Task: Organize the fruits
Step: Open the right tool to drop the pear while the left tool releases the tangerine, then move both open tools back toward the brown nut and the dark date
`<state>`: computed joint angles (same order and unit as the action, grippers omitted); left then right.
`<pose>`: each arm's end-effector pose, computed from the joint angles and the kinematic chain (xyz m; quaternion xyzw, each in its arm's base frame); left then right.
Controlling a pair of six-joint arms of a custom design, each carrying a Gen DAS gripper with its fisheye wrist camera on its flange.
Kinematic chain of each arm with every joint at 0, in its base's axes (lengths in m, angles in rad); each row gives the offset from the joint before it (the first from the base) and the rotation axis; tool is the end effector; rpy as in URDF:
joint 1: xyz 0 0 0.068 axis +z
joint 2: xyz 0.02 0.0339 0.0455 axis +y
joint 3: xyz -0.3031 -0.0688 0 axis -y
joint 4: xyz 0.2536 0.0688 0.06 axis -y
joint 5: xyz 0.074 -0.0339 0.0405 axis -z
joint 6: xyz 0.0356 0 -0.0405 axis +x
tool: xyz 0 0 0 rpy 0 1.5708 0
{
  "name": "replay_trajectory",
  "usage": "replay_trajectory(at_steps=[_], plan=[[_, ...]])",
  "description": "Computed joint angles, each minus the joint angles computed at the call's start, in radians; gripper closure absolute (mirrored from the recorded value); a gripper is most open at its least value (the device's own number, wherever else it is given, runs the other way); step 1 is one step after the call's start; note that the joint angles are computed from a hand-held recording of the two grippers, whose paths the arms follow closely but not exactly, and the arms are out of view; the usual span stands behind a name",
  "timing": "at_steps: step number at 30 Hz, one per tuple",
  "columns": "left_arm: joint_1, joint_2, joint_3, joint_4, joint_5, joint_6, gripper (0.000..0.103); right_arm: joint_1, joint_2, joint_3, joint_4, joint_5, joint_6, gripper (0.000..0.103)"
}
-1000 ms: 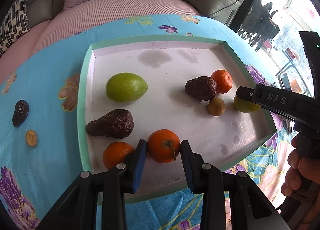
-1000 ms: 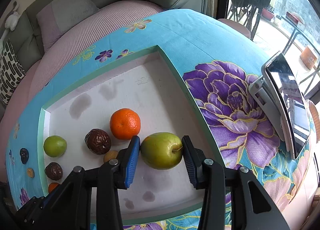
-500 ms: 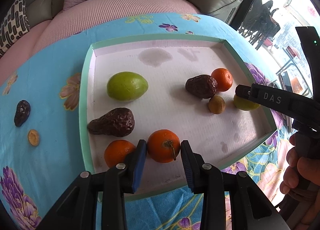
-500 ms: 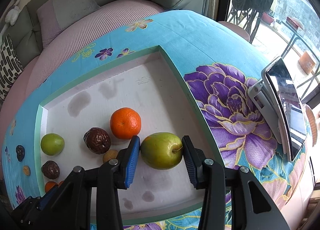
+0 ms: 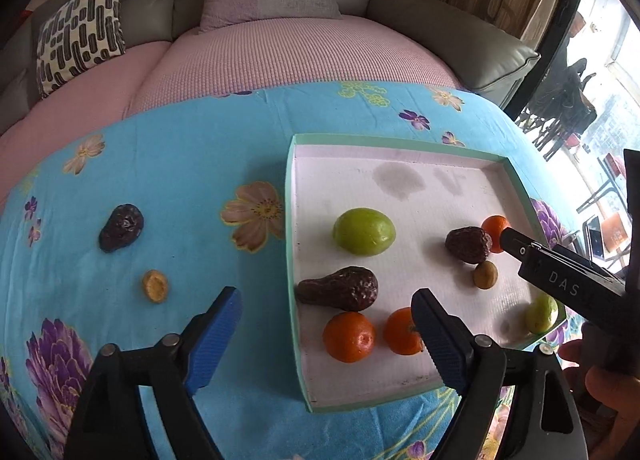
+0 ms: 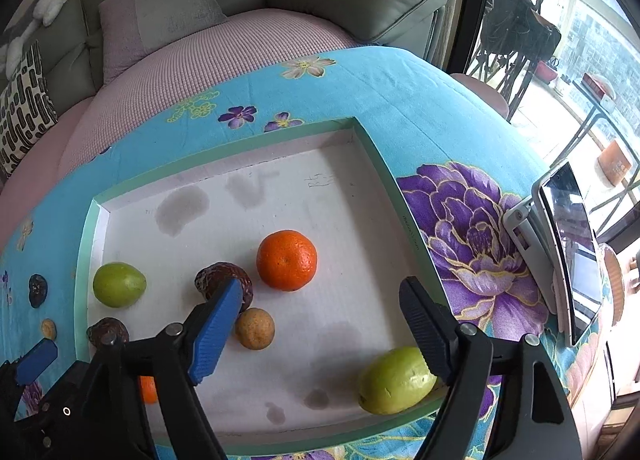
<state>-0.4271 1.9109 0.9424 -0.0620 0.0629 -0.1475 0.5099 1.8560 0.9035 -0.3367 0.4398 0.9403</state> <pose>0.3364 -0.1555 0.1303 0.1425 0.9527 -0.1046 0.2472 0.2960 0.1482 0.1305 0.2362 0.9374 -0.0708 0.2457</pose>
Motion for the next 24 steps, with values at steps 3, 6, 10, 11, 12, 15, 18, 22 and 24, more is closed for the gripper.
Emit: replay_trajectory(at_steps=[3, 6, 10, 11, 12, 15, 18, 22, 24], plan=[[0.078, 0.000, 0.000, 0.012, -0.014, -0.028, 0.003, 0.035, 0.022, 0.047, -0.016, 0.027, -0.010, 0.017], [0.168, -0.007, -0.002, 0.021, -0.029, -0.054, 0.001, 0.066, 0.034, 0.076, 0.001, 0.034, -0.038, 0.017], [0.285, -0.019, -0.006, 0.038, -0.071, -0.063, 0.000, 0.100, 0.053, 0.118, 0.029, 0.026, -0.070, 0.016], [0.311, -0.021, -0.007, 0.040, -0.084, -0.061, 0.000, 0.108, 0.063, 0.133, 0.034, 0.023, -0.085, 0.016], [0.338, -0.022, -0.007, 0.042, -0.097, -0.057, 0.000, 0.117, 0.076, 0.151, 0.031, 0.021, -0.100, 0.017], [0.417, -0.021, -0.012, 0.049, -0.120, -0.052, 0.000, 0.145, 0.120, 0.212, 0.006, 0.024, -0.135, 0.017], [0.497, -0.013, -0.006, 0.051, -0.101, -0.058, 0.000, 0.167, 0.161, 0.265, -0.006, 0.017, -0.164, 0.017], [0.554, -0.019, -0.010, 0.057, -0.127, -0.057, 0.000, 0.201, 0.201, 0.326, -0.011, 0.008, -0.192, 0.017], [0.559, -0.014, -0.004, 0.055, -0.170, -0.034, 0.000, 0.220, 0.224, 0.360, -0.010, 0.001, -0.202, 0.017]])
